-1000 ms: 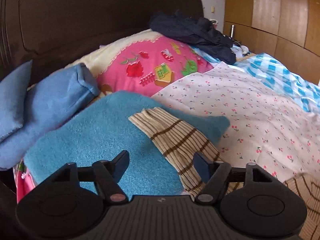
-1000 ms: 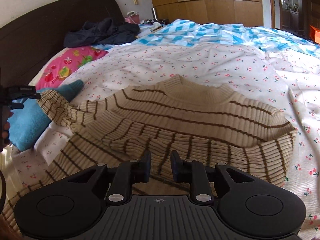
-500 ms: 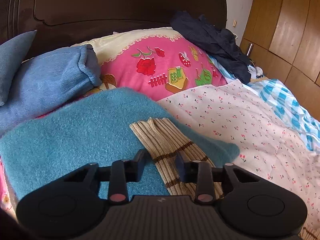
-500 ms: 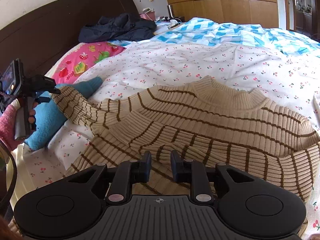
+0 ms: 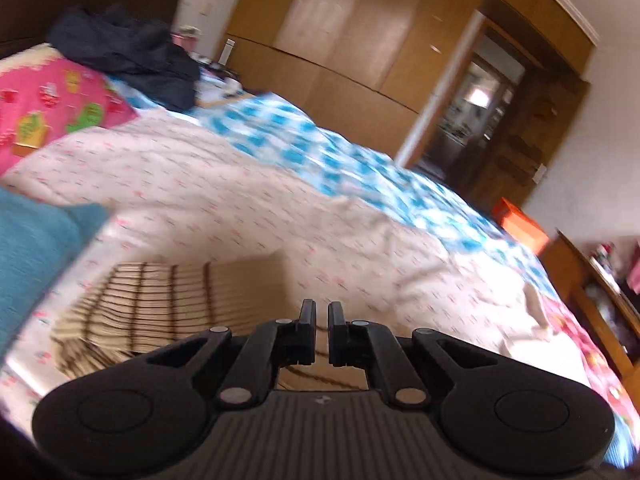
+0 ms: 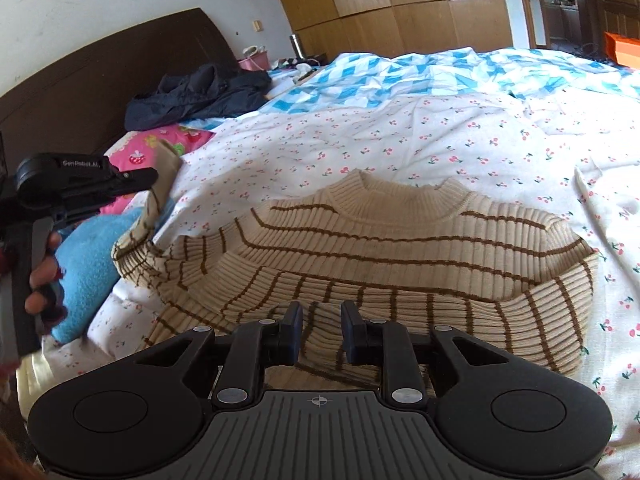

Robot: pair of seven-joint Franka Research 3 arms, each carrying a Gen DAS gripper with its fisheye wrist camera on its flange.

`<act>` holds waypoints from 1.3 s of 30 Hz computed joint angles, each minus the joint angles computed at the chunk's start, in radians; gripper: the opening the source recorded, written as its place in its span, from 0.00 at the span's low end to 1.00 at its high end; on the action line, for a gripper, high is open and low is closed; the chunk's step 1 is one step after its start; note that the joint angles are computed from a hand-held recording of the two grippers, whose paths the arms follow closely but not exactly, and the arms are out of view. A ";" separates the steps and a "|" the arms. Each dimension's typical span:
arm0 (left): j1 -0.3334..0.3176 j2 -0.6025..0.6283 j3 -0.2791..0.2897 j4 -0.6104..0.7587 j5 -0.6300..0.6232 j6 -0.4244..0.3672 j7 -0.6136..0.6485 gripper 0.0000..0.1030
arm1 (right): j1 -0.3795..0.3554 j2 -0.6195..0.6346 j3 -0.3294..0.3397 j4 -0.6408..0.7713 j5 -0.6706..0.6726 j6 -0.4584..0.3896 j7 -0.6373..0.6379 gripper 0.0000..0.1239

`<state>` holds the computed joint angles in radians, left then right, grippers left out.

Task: Fold small clothes

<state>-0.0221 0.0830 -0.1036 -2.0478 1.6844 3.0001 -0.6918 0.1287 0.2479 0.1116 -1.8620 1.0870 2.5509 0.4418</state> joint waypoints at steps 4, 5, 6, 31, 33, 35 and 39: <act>-0.058 0.097 -0.035 0.035 -0.280 -0.001 0.389 0.11 | -0.010 0.014 -0.020 0.012 -0.039 -0.006 0.094 0.18; -0.066 0.100 -0.032 0.025 -0.323 0.017 0.422 0.11 | -0.015 0.016 -0.021 0.015 -0.045 -0.016 0.113 0.18; -0.073 0.095 -0.023 0.007 -0.342 0.039 0.423 0.12 | -0.021 0.018 -0.020 0.017 -0.045 -0.024 0.121 0.18; -0.061 -0.098 -0.045 -0.224 -0.080 -0.292 0.020 0.22 | 0.130 0.527 0.081 0.715 -0.380 -0.292 0.828 0.26; -0.058 -0.100 -0.045 -0.225 -0.059 -0.280 0.003 0.23 | 0.129 0.543 0.089 0.734 -0.391 -0.293 0.861 0.26; -0.056 -0.102 -0.045 -0.225 -0.045 -0.273 -0.012 0.23 | 0.131 0.557 0.093 0.752 -0.405 -0.296 0.891 0.28; -0.052 -0.106 -0.044 -0.228 -0.027 -0.263 -0.039 0.24 | 0.141 0.559 0.093 0.751 -0.436 -0.282 0.919 0.29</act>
